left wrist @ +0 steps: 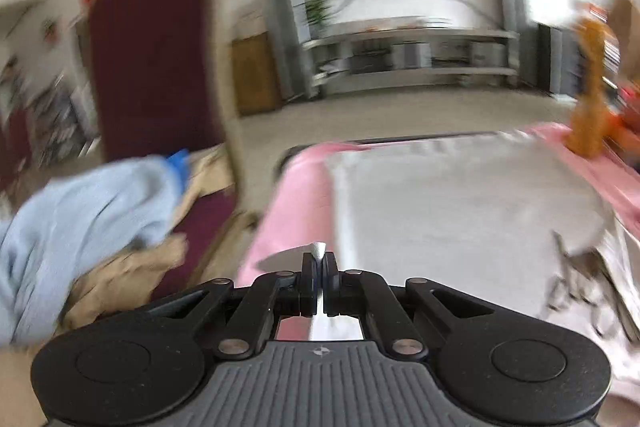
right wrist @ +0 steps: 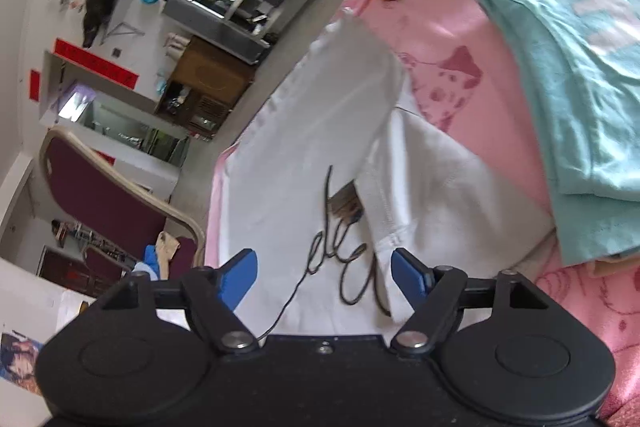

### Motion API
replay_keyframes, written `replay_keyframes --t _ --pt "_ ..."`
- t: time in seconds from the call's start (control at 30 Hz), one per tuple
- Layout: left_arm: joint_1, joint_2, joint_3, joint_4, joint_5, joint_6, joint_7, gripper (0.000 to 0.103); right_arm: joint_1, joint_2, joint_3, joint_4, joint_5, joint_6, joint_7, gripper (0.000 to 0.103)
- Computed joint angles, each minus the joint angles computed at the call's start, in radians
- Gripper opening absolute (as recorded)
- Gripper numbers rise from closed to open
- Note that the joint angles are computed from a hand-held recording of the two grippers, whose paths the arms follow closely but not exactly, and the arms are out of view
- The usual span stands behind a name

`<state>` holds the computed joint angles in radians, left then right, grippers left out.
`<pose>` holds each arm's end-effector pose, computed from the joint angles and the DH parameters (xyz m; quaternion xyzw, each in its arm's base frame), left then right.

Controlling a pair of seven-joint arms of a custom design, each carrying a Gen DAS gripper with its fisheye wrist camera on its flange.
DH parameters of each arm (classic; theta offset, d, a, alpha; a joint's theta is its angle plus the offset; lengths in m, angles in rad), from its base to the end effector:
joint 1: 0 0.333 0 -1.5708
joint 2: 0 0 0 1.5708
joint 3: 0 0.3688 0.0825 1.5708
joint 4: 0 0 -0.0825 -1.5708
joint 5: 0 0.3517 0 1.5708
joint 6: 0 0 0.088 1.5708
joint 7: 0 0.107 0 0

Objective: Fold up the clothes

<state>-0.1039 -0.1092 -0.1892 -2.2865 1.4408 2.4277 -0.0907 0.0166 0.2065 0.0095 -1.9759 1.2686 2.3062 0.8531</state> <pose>0.4709 -0.1414 0.4957 -0.6925 0.5144 -0.1817 0.4721 0.5997 0.0347 0.4591 -0.5872 0.6614 0.1527 0.4410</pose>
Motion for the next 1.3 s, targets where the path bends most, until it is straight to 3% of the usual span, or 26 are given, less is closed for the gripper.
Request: replay_keyframes --t 0.17,0.2,0.27,0.37,0.43,0.47,0.57,0.67,0.83,0.87,0.9,0.97,1.1,1.2,1.23,1.3 --pt "-0.062 0.104 -0.037 0.036 0.036 0.028 0.154 0.005 0.006 0.015 -0.001 0.010 -0.037 0.015 0.023 0.076" --pt "-0.072 0.122 -0.037 0.038 0.025 0.043 0.200 0.013 0.008 0.018 -0.002 0.015 -0.053 0.023 0.029 0.076" --pt "-0.088 0.152 -0.032 0.033 0.012 0.069 0.279 0.017 0.012 0.021 -0.002 0.019 -0.078 0.038 0.042 0.077" --pt "-0.093 0.111 -0.020 -0.008 -0.041 0.091 0.317 0.023 0.010 0.025 0.000 0.020 -0.092 0.041 0.063 0.077" --pt "-0.091 0.080 -0.017 -0.035 -0.081 0.104 0.343 0.039 0.009 0.024 0.001 0.020 -0.100 0.041 0.071 0.077" --pt "-0.082 0.053 -0.009 -0.055 -0.106 0.122 0.319 0.040 0.010 0.023 0.001 0.018 -0.105 0.047 0.069 0.078" --pt "-0.045 -0.037 0.016 -0.114 -0.196 0.184 0.239 0.040 0.015 0.019 0.003 0.014 -0.123 0.064 0.066 0.078" --pt "0.030 -0.133 0.066 -0.193 -0.324 0.254 0.081 0.040 0.017 0.024 0.001 0.017 -0.147 0.065 0.077 0.079" --pt "0.139 -0.148 0.131 -0.288 -0.478 0.468 -0.063 0.036 0.012 0.031 0.002 0.018 -0.149 0.056 0.109 0.079" --pt "0.164 -0.140 0.122 -0.293 -0.461 0.508 -0.085 0.035 0.010 0.032 0.002 0.017 -0.146 0.055 0.112 0.079" --pt "0.196 -0.129 0.098 -0.286 -0.413 0.546 -0.114 0.027 0.011 0.030 0.003 0.015 -0.143 0.060 0.111 0.078" --pt "0.260 -0.104 0.048 -0.258 -0.275 0.616 -0.204 0.026 0.016 0.024 0.005 0.006 -0.139 0.087 0.094 0.071" --pt "0.262 -0.020 0.040 -0.199 -0.255 0.630 -0.210 0.026 0.027 0.017 0.008 -0.006 -0.147 0.128 0.073 0.046" --pt "0.187 0.017 0.090 -0.215 -0.539 0.533 -0.019 0.023 0.026 0.023 0.007 -0.003 -0.154 0.123 0.081 0.046" --pt "0.186 0.011 0.096 -0.227 -0.575 0.525 -0.011 0.015 0.025 0.026 0.005 -0.001 -0.158 0.118 0.090 0.046" --pt "0.183 -0.014 0.110 -0.261 -0.647 0.530 0.009 0.018 0.024 0.029 0.002 0.001 -0.169 0.118 0.116 0.046"
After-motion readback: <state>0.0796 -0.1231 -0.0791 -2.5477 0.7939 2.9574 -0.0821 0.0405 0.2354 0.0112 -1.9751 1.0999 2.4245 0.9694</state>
